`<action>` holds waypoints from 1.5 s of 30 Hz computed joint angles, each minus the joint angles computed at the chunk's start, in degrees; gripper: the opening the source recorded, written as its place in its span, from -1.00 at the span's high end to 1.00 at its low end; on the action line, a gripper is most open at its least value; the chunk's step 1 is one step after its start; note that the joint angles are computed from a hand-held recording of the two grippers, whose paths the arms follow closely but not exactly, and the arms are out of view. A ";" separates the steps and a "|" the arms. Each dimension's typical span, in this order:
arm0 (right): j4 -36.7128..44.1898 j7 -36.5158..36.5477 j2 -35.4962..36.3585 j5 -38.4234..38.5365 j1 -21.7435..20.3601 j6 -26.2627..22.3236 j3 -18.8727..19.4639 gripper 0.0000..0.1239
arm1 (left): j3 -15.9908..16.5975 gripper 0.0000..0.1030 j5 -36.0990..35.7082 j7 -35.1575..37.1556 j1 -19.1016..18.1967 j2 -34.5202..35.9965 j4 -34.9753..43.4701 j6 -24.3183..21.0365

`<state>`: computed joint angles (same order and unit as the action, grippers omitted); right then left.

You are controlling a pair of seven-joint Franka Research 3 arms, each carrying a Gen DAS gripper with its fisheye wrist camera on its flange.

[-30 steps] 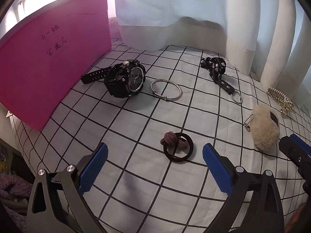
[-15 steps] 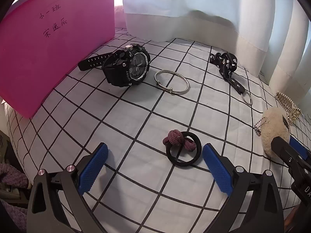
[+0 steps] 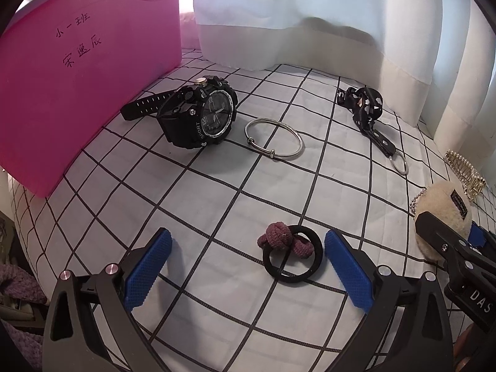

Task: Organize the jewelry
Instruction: 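Grasp the black hair tie with the left tool while the right tool grasps the beige pom-pom, then lift the hair tie and pom-pom and carry both over the pink tub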

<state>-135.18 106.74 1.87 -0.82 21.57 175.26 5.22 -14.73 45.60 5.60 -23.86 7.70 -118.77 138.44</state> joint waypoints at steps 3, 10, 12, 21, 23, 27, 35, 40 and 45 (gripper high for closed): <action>0.05 1.60 0.06 -2.17 0.14 0.13 -0.36 -0.20 | -0.04 -0.90 0.59 -1.03 -0.25 -0.16 -0.20 -0.26; -0.10 -4.17 0.06 4.23 -0.19 0.83 0.75 -0.19 | -0.32 -0.72 2.17 -2.82 -0.70 -0.59 -0.73 0.02; -0.09 -5.05 0.06 5.13 -0.05 0.88 0.79 -0.18 | -0.38 -0.40 2.69 -3.04 -0.76 -0.84 -0.87 0.16; -0.70 -9.27 -0.48 9.38 0.13 1.68 1.49 -0.03 | -0.73 0.50 4.90 -4.56 -0.78 -1.89 -1.83 0.23; -0.94 -13.16 -0.69 14.19 0.12 2.00 2.12 -0.02 | -0.80 0.53 4.74 -4.59 -0.64 -2.18 -2.18 0.59; -1.84 -18.46 -1.94 20.96 0.65 3.15 2.45 -0.02 | -0.95 0.56 3.79 -4.50 -0.27 -3.04 -3.08 1.13; -2.93 -27.80 -6.22 31.64 2.21 -0.77 1.60 -0.02 | -2.18 0.57 0.47 -2.88 0.15 -6.91 -5.05 -0.13; -3.85 -27.84 -10.77 29.85 2.13 -6.59 1.10 -0.02 | -3.23 0.57 -5.31 1.64 0.17 -10.27 -5.37 -2.34; -2.89 -29.49 -14.90 29.18 2.29 -12.98 0.10 -0.02 | -4.62 0.57 -8.86 4.00 0.02 -14.35 -4.69 -7.00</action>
<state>-138.07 77.26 -13.02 28.36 23.85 162.28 5.32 -19.36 36.74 9.60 -23.84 -6.66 -123.46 131.44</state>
